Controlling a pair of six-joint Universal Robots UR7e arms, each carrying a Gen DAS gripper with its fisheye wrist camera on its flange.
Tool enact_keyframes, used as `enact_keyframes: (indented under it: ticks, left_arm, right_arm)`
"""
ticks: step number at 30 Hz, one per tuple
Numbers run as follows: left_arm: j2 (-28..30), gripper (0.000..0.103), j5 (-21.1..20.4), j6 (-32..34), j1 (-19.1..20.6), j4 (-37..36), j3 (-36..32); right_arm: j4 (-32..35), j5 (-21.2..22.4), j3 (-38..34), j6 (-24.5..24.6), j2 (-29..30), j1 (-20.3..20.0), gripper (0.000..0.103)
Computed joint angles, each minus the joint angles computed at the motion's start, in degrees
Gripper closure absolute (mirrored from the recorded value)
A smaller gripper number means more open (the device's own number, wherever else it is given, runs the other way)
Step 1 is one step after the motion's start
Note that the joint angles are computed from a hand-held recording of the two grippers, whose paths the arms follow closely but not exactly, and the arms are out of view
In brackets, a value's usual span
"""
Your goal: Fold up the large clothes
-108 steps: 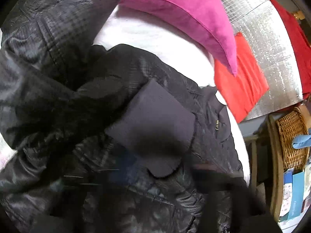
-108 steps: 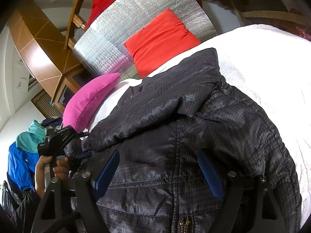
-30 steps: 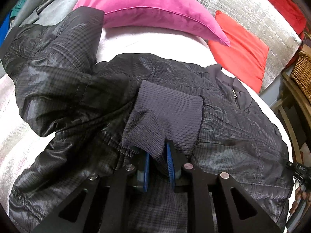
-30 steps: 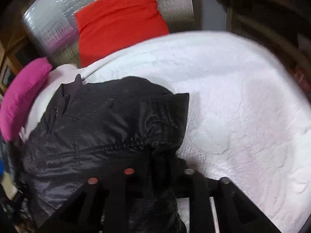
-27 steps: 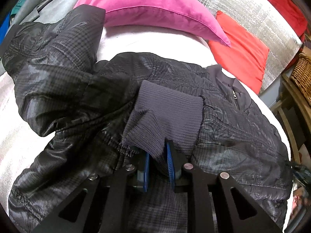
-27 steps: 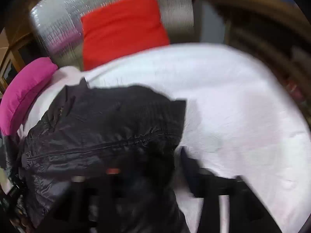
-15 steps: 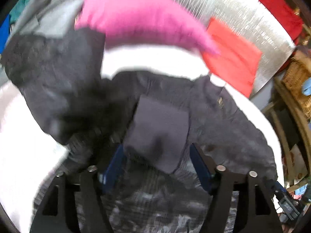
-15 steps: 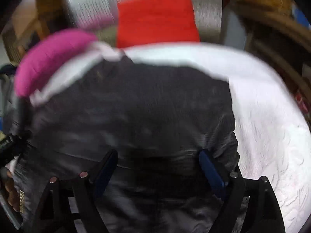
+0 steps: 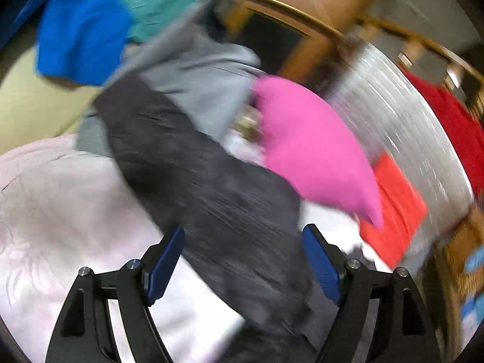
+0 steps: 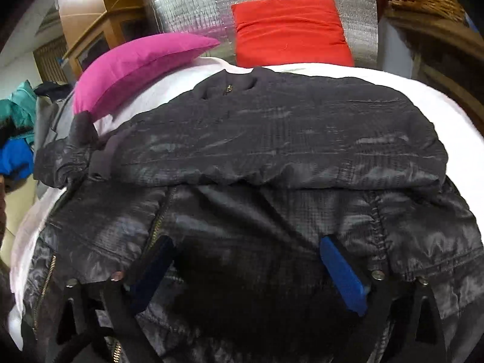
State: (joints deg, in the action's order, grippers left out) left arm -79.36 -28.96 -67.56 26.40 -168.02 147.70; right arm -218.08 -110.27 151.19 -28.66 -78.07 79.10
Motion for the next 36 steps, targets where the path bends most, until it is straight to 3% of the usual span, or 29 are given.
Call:
enact_keyframes:
  ticks: [3,5,6,9,12,17,20,21,23,26,30,32,36]
  left_arm:
    - [-3.94,0.022,1.72,8.98,6.8,-9.24,2.47]
    - [-5.31,0.022,-1.96,18.12,14.13,-16.48,1.49]
    - [-5.99,0.023,-4.55,21.28,19.0,-19.0,0.03]
    - [-6.34,0.024,-12.16,26.26,28.49,-21.63,-4.24]
    - [-4.93,0.024,-18.74,31.32,34.18,-22.56,-8.37]
    - [-2.01,0.025,-18.12,30.7,37.49,-18.83,-12.22]
    - [-1.82,0.063,-20.21,32.42,38.42,-17.63,-13.41]
    - [-2.43,0.085,-19.74,32.8,37.71,-15.37,-13.77]
    - [-3.95,0.085,-15.44,32.42,34.79,-8.65,-14.37]
    - [-5.96,0.085,-8.42,32.88,28.38,-5.39,-13.21]
    - [-9.09,0.086,1.83,35.66,13.15,-0.87,-10.49]
    - [-9.45,0.086,4.93,35.26,6.01,1.18,-9.77]
    - [-4.57,0.086,5.64,35.51,-4.59,1.54,-11.17]
  right_arm:
    - [-2.49,-1.61,-1.23,-1.26,3.13,0.46,0.0]
    - [-1.0,-1.16,-2.44,-0.57,3.85,0.78,0.0]
    - [-1.51,0.69,-1.23,-1.63,1.56,-1.16,0.0]
    - [-1.36,2.38,0.95,-2.08,-0.9,-2.5,0.0]
    - [-1.86,2.06,0.72,-2.08,-0.28,-2.24,0.0]
    - [-2.28,2.09,0.73,-1.95,0.1,-2.13,0.0]
    - [-2.44,2.04,0.69,-1.98,0.23,-2.15,0.0]
    - [-2.44,2.01,0.67,-2.0,0.26,-2.14,0.0]
    - [-2.49,1.88,0.59,-2.04,0.4,-2.11,0.0]
    - [-2.53,2.06,0.63,-2.11,0.34,-2.27,0.0]
    - [-2.73,2.13,0.66,-1.93,0.38,-2.3,0.0]
    - [-2.66,2.32,0.68,-1.88,0.28,-2.4,0.0]
    - [-2.53,2.72,0.66,-1.62,0.2,-2.54,0.0]
